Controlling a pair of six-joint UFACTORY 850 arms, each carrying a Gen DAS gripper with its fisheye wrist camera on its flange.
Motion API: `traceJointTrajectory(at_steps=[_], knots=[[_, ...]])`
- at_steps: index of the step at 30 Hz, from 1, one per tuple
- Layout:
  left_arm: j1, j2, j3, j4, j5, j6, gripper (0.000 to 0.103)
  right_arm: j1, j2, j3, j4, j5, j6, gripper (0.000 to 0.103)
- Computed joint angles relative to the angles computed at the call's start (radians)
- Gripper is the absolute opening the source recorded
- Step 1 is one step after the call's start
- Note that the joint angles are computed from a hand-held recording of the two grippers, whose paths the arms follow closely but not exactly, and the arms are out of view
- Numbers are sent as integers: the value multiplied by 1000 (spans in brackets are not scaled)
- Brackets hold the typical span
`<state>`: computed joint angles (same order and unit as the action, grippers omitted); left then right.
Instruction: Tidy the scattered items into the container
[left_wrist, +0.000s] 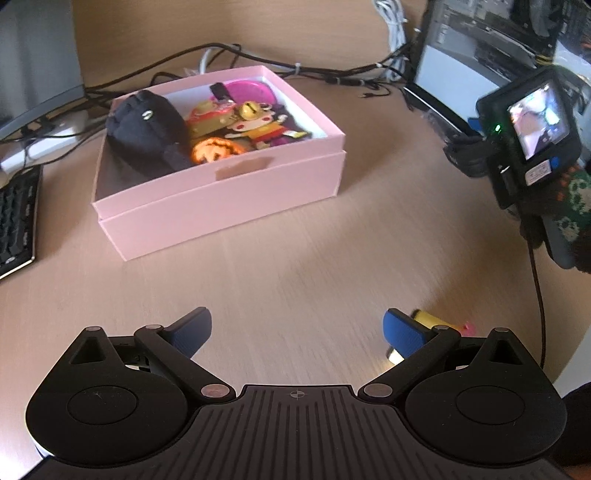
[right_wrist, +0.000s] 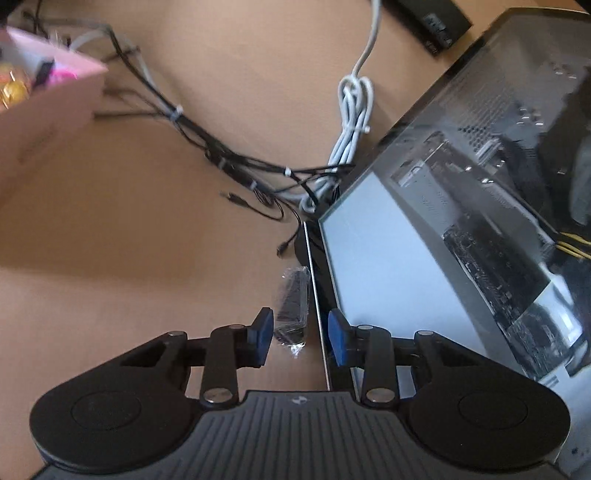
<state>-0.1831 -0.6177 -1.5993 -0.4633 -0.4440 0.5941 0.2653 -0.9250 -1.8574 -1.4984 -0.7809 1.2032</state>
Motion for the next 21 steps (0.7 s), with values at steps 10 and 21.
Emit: traceJointTrajectory(at_steps=[10, 21], knots=[[18, -19, -41, 63, -2, -122, 102, -26, -99, -142, 78, 1, -138, 23], [49, 38, 38, -102, 34, 37, 102, 11, 133, 164, 87, 99, 56, 23]])
